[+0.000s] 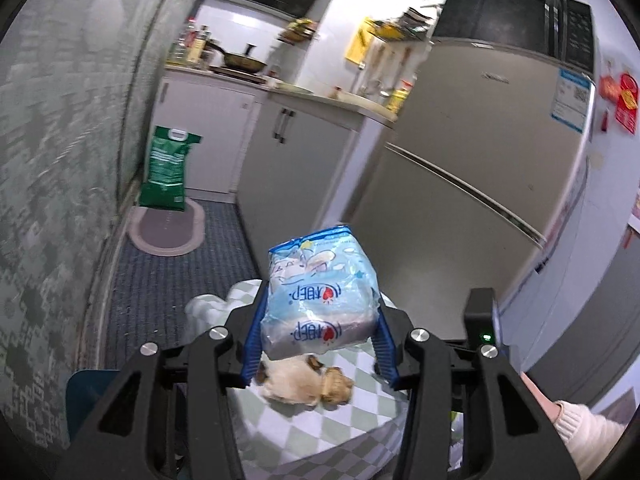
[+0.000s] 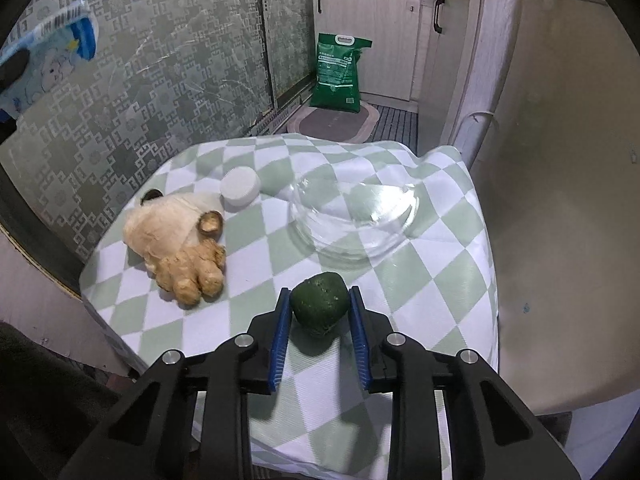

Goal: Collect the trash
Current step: 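Carry the diaper pack with the left gripper over the bin while the right carries the lime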

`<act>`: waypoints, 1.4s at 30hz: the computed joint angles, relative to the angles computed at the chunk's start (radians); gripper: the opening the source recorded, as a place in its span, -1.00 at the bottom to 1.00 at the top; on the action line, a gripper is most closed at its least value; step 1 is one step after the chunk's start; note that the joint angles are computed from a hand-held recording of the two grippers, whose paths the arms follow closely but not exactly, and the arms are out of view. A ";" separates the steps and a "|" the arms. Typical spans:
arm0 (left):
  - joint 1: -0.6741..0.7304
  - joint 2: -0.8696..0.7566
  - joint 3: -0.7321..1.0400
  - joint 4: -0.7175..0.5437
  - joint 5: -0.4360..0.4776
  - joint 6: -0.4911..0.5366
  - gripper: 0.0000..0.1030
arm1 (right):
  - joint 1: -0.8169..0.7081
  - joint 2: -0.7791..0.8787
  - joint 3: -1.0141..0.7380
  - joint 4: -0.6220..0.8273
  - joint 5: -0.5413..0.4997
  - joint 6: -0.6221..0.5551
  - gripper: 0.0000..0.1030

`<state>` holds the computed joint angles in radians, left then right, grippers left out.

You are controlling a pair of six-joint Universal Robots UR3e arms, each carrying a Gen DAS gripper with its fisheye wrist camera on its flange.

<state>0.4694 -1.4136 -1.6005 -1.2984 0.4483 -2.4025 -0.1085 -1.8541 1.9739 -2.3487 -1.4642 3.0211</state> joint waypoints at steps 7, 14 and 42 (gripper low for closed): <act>0.072 -0.023 0.018 0.037 0.053 -0.084 -0.06 | 0.090 0.060 -0.105 0.001 0.000 0.058 -0.45; 0.136 -0.052 0.034 0.032 0.104 -0.072 -0.06 | 0.213 0.193 -0.250 -0.002 -0.027 0.113 -0.45; 0.158 -0.290 0.169 0.029 0.523 -0.049 -0.06 | 0.484 0.736 -0.943 0.256 -0.060 0.251 -0.45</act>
<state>0.6277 -1.7033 -1.4319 -1.2697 0.9710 -2.4512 0.3754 -1.1182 1.0305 -2.0927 -1.5240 3.2724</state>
